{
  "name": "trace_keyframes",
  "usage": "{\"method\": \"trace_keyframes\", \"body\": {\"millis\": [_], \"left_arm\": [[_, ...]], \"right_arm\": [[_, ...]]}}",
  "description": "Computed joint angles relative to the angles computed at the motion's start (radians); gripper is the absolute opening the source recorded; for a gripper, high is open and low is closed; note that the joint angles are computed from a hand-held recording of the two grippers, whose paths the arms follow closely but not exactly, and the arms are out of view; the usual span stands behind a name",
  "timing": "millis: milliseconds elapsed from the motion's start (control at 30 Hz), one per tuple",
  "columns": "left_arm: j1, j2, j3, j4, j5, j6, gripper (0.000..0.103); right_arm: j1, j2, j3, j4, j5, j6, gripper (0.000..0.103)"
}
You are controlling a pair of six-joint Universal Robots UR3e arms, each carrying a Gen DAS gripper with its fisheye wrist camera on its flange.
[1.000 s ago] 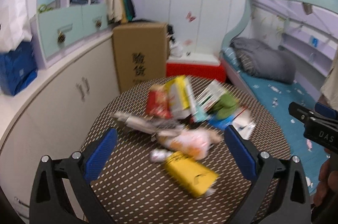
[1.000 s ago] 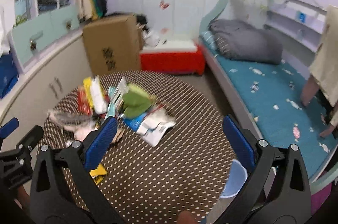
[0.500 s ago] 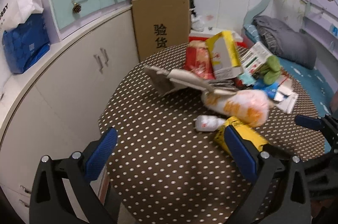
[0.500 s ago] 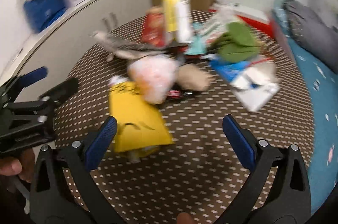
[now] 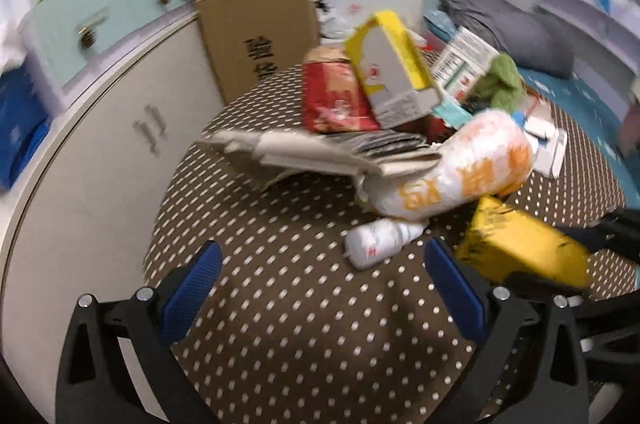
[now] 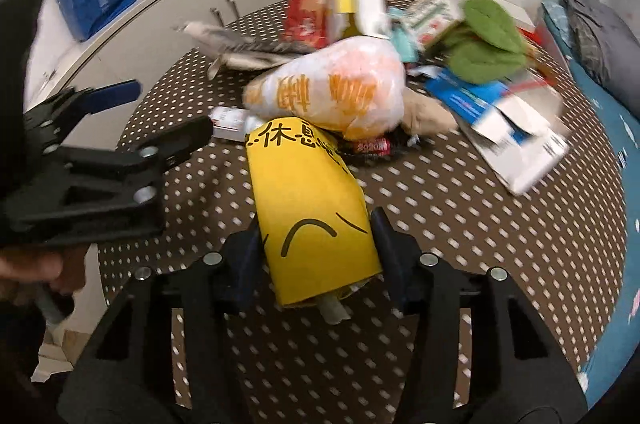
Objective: Collect trash
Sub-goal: 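Grasp the yellow paper bag with the right tool while the left tool grasps the small white bottle, then carry both items to the blue bin and open both tools to drop them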
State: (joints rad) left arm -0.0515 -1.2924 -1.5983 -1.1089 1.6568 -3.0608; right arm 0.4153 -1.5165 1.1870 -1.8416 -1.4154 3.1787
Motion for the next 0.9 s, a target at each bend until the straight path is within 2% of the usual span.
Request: {"method": "trace_keyframes", "body": {"millis": [67,133,167,200,233,300,400,667,800,900], "left_arm": [[0.001,-0.029,-0.001,0.016,-0.037,0.058,0.099],[-0.013,-0.06,0.006,0.024,-0.035,0.096,0.099],[-0.018,-0.069,0.009,0.026,-0.039,0.111,0.094],[-0.015,-0.074,0.012,0.015,-0.063,0.133,0.08],[-0.006,-0.075,0.021,-0.011,-0.102,0.148,0.074],[-0.013,-0.078,0.033,-0.052,-0.139,0.159,0.045],[-0.056,-0.075,0.022,-0.052,-0.135,0.144,0.027],[-0.082,-0.013,0.045,-0.126,-0.192,0.032,0.025],[-0.141,-0.02,0.096,-0.147,-0.191,-0.009,0.024],[-0.217,-0.065,0.127,-0.133,-0.154,-0.047,0.023]], "right_arm": [[-0.035,-0.032,0.026,0.007,0.011,-0.005,0.05],[-0.065,-0.076,0.06,0.012,0.014,-0.006,0.05],[-0.075,-0.089,0.072,0.012,0.014,-0.005,0.05],[-0.085,-0.103,0.084,0.012,0.015,-0.001,0.05],[-0.102,-0.122,0.1,0.012,0.017,0.0,0.05],[-0.133,-0.16,0.131,0.015,0.031,-0.004,0.05],[-0.182,-0.214,0.17,0.028,0.054,-0.022,0.05],[-0.369,-0.354,0.24,0.07,0.139,-0.074,0.05],[-0.481,-0.429,0.283,0.104,0.199,-0.114,0.05],[-0.54,-0.464,0.308,0.12,0.233,-0.129,0.05]]}}
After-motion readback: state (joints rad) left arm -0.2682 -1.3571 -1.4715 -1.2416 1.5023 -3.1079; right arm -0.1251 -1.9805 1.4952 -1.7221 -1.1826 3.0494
